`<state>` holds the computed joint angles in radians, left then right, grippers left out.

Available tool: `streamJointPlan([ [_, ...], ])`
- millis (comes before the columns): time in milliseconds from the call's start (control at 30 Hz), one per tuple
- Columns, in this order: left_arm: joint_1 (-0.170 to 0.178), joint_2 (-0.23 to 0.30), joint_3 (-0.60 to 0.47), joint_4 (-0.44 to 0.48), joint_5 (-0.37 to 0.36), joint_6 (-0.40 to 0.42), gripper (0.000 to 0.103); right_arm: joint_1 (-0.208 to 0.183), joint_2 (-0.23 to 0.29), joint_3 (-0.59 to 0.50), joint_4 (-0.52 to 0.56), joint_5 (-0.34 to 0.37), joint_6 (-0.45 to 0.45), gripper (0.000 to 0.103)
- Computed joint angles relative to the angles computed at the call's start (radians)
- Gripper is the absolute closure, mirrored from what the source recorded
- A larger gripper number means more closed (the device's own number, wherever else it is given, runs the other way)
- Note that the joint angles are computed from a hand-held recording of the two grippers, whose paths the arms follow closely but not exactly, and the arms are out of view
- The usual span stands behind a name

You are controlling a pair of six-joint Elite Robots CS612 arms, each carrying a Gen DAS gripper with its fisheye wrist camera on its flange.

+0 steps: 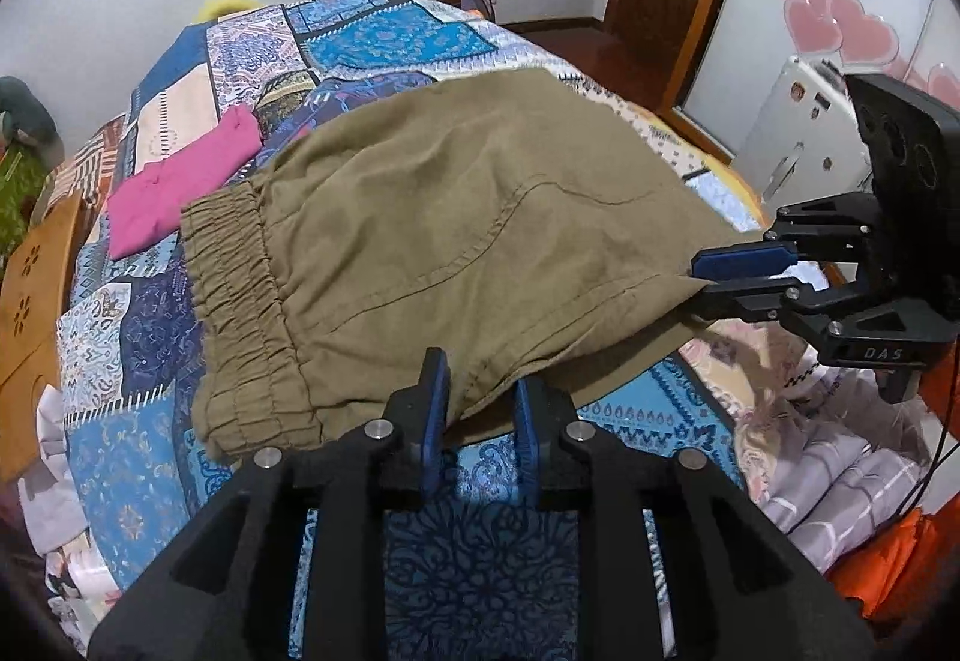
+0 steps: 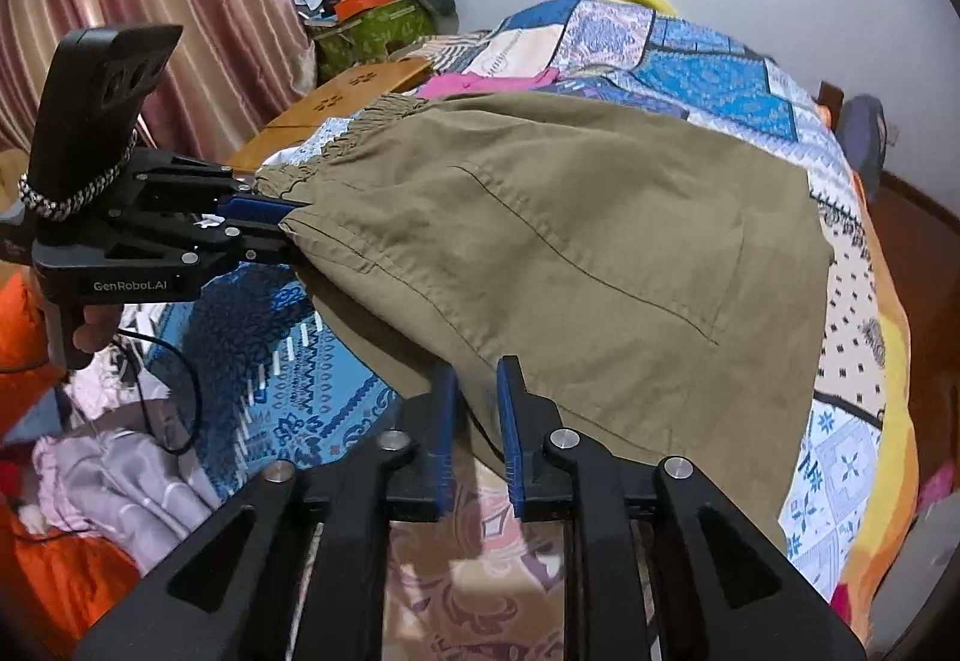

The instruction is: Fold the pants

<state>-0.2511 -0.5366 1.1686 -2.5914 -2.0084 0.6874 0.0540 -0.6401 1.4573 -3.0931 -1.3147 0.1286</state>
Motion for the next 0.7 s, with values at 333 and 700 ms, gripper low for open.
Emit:
streamJointPlan([
  [333,0.026,-0.009,-0.037,-0.037,-0.140,-0.110,0.064,-0.019,-0.011,0.024,-0.142,-0.025,0.095,0.070],
  [700,-0.023,0.072,-0.105,-0.034,0.167,-0.170,0.060,-0.020,0.026,-0.016,0.044,-0.126,0.141,0.069],
])
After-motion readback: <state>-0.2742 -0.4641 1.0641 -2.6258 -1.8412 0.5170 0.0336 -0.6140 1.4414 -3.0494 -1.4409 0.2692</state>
